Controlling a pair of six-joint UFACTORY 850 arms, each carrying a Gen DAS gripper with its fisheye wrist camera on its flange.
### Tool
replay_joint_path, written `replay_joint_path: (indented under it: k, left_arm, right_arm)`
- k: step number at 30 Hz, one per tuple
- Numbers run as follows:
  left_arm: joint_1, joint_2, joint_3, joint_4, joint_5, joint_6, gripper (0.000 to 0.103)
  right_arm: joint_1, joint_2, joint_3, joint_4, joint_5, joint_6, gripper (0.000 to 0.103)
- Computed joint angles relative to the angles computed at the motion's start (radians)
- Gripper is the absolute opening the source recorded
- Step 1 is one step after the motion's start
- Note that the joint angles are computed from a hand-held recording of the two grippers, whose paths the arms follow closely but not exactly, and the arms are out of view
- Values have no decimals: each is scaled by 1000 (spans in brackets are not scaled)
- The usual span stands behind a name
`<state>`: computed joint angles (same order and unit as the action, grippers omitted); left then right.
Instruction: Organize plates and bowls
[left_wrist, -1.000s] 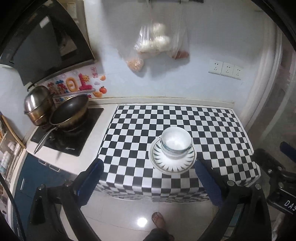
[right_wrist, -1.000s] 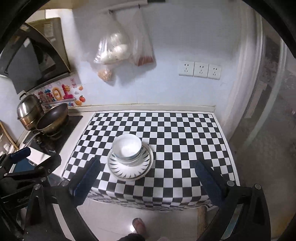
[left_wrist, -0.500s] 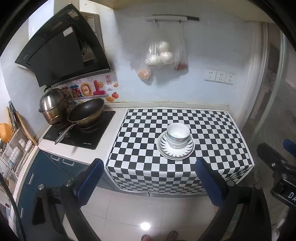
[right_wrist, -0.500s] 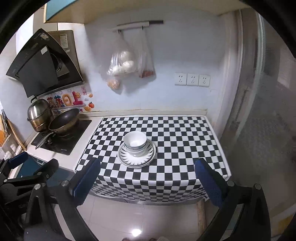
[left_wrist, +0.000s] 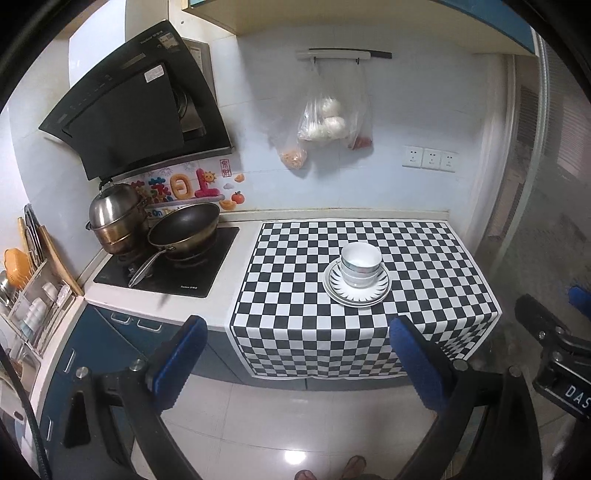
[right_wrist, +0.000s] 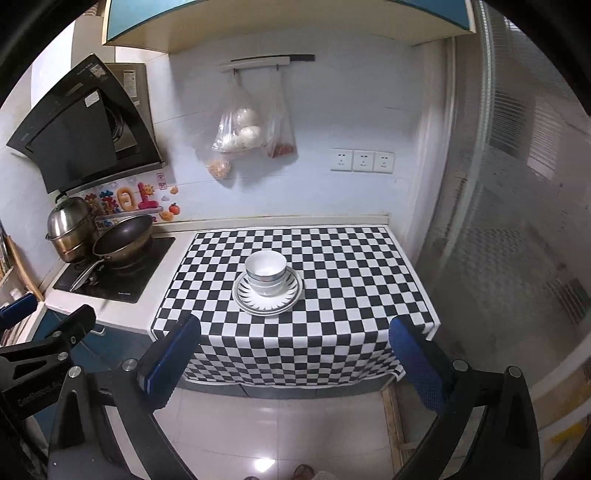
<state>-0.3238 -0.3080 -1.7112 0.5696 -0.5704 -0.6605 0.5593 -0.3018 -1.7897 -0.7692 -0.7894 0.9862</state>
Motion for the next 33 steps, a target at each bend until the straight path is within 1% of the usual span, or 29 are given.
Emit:
replay_joint_path:
  k: [4,10,16,24,29,33]
  left_arm:
    - [-1,27,37,21,17,-11,101]
    - [-2,55,69,65,42,-47,101]
    - [-6,67,85,96,47,-76,101]
    - [-5,68,87,93,41,-78,101]
    - [2,64,83,64,50,-60,101]
    - [-2,56,74,77,45,-76,101]
  right_arm:
    - [24,11,14,-39,-44,55,103]
    - [39,4,3,-75,-78,87,103]
    - [44,-5,-11,-93,-93,105,103]
    - [44,-17,-26,-93,-100,107,103]
    - [43,-23,-34,-87,-101,100,103]
    - [43,-28,-39,-93,-108,99,103]
